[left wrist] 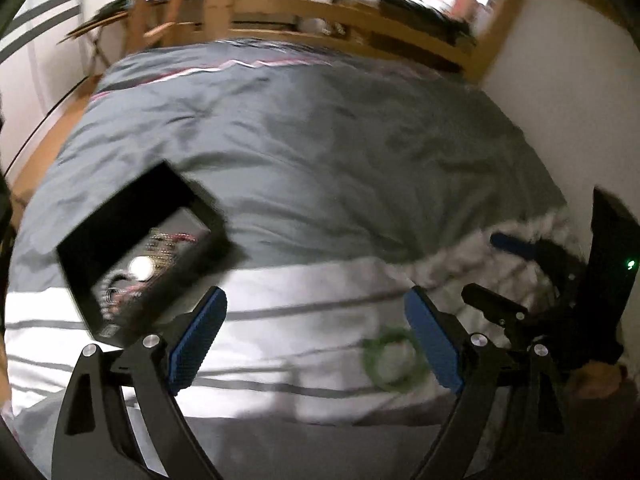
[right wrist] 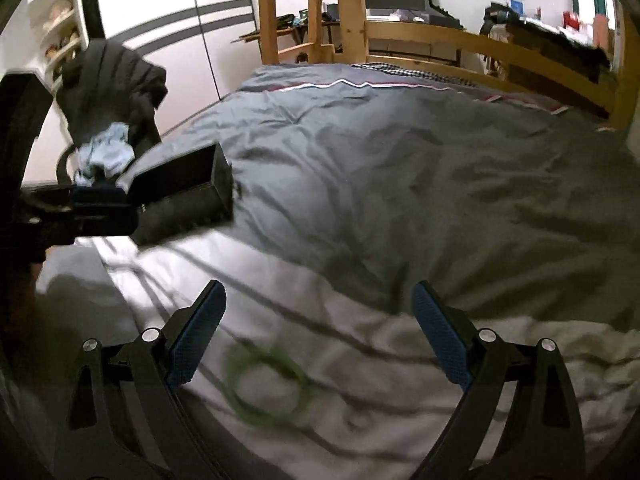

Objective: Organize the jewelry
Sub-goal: 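Lower the left tool onto the green bangle while the right tool reaches the silver ring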

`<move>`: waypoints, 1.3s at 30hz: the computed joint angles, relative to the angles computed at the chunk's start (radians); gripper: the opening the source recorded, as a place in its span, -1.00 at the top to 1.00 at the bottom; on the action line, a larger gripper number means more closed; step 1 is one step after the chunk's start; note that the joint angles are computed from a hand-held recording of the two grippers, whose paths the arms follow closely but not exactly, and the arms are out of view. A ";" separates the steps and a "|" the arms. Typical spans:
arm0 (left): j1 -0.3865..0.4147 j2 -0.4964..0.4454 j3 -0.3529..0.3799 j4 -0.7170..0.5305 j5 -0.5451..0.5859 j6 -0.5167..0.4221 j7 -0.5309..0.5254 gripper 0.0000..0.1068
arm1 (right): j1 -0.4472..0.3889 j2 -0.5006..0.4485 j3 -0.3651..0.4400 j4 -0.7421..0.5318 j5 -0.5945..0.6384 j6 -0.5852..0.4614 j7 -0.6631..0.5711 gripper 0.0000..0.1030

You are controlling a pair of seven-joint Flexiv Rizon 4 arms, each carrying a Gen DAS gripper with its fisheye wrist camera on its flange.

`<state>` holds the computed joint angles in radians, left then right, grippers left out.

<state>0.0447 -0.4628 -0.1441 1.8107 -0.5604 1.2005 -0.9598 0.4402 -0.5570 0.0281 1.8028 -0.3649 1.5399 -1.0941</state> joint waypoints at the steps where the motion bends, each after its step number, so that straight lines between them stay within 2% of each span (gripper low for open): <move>1: -0.018 -0.004 0.012 -0.005 0.029 -0.007 -0.011 -0.66 | -0.005 0.019 -0.004 0.031 -0.006 0.009 -0.013 -0.80; 7: -0.097 -0.028 0.064 -0.038 0.175 -0.054 -0.074 -0.66 | -0.098 0.065 0.081 0.120 0.025 0.027 -0.100 -0.80; 11: -0.157 -0.059 0.110 -0.079 0.305 -0.078 -0.137 -0.66 | -0.238 0.033 0.259 0.100 0.105 -0.026 -0.206 -0.46; 14: -0.178 -0.085 0.121 -0.113 0.374 -0.120 -0.147 -0.66 | -0.259 0.012 0.296 0.089 0.148 -0.070 -0.266 -0.26; 16: -0.184 -0.102 0.120 -0.136 0.405 -0.165 -0.139 -0.66 | -0.281 -0.006 0.328 0.078 0.182 -0.099 -0.314 -0.26; 21: -0.183 -0.150 0.121 -0.201 0.431 -0.274 -0.156 -0.66 | -0.302 -0.052 0.362 0.040 0.272 -0.140 -0.382 -0.16; 24: -0.176 -0.175 0.113 -0.231 0.422 -0.316 -0.169 -0.66 | -0.256 -0.067 0.305 0.025 0.287 -0.138 -0.364 -0.04; 27: -0.176 -0.199 0.111 -0.263 0.421 -0.358 -0.177 -0.61 | -0.257 -0.087 0.311 0.003 0.298 -0.144 -0.386 0.06; 28: -0.180 -0.207 0.115 -0.275 0.429 -0.376 -0.180 -0.56 | -0.249 -0.091 0.305 -0.004 0.291 -0.157 -0.394 0.12; 30: -0.189 -0.219 0.122 -0.296 0.446 -0.409 -0.185 -0.23 | -0.221 -0.096 0.278 -0.007 0.273 -0.184 -0.398 0.23; 33: -0.200 -0.229 0.133 -0.314 0.474 -0.438 -0.199 0.12 | -0.159 -0.098 0.208 -0.004 0.230 -0.230 -0.371 0.31; 34: -0.198 -0.226 0.129 -0.307 0.472 -0.433 -0.200 0.17 | -0.156 -0.097 0.205 -0.003 0.227 -0.231 -0.370 0.36; 36: -0.192 -0.223 0.127 -0.300 0.464 -0.428 -0.210 0.40 | -0.162 -0.095 0.210 -0.003 0.234 -0.223 -0.368 0.47; 39: -0.171 -0.220 0.115 -0.290 0.433 -0.425 -0.220 0.58 | -0.173 -0.092 0.211 0.000 0.254 -0.201 -0.350 0.58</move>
